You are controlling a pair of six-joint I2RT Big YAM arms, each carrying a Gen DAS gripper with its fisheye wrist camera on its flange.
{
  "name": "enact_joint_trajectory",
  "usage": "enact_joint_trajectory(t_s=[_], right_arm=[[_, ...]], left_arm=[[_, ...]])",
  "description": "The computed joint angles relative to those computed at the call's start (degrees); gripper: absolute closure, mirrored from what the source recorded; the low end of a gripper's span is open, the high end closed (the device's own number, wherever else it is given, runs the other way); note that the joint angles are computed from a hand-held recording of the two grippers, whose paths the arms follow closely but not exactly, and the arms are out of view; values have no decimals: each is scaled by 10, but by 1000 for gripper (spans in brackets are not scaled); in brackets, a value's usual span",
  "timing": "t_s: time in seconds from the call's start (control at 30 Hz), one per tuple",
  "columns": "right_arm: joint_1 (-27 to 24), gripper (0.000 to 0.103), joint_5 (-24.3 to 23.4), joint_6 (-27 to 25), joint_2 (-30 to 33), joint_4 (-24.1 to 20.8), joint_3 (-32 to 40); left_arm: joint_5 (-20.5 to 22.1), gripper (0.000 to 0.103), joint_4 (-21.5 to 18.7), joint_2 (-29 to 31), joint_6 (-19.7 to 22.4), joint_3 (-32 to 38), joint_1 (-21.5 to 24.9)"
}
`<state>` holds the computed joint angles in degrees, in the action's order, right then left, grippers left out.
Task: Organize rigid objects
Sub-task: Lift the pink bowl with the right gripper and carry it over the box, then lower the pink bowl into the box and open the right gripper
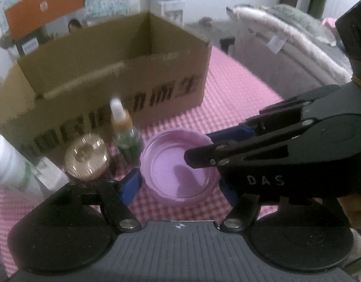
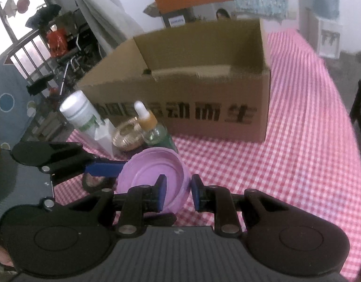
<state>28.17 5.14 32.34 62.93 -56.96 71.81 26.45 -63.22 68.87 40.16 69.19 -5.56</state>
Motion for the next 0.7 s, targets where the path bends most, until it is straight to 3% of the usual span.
enact_joint_trajectory(t_s=[0.2,0.37,0.53,0.7], right_arm=[[10,78,41,-23,-5,4,43],[-7,78,43,-88,25,15,112],[-53,78,-17,-137,95,9,203],[-105,78,-107,-141,201,-41,316]], left_arm=[[28,32,18,-18,-9,29,13],[44,32,57,-10,-55,68,18],[30,32,86,34,-107,123,11],[0,32,38,136,-127,236,-1]])
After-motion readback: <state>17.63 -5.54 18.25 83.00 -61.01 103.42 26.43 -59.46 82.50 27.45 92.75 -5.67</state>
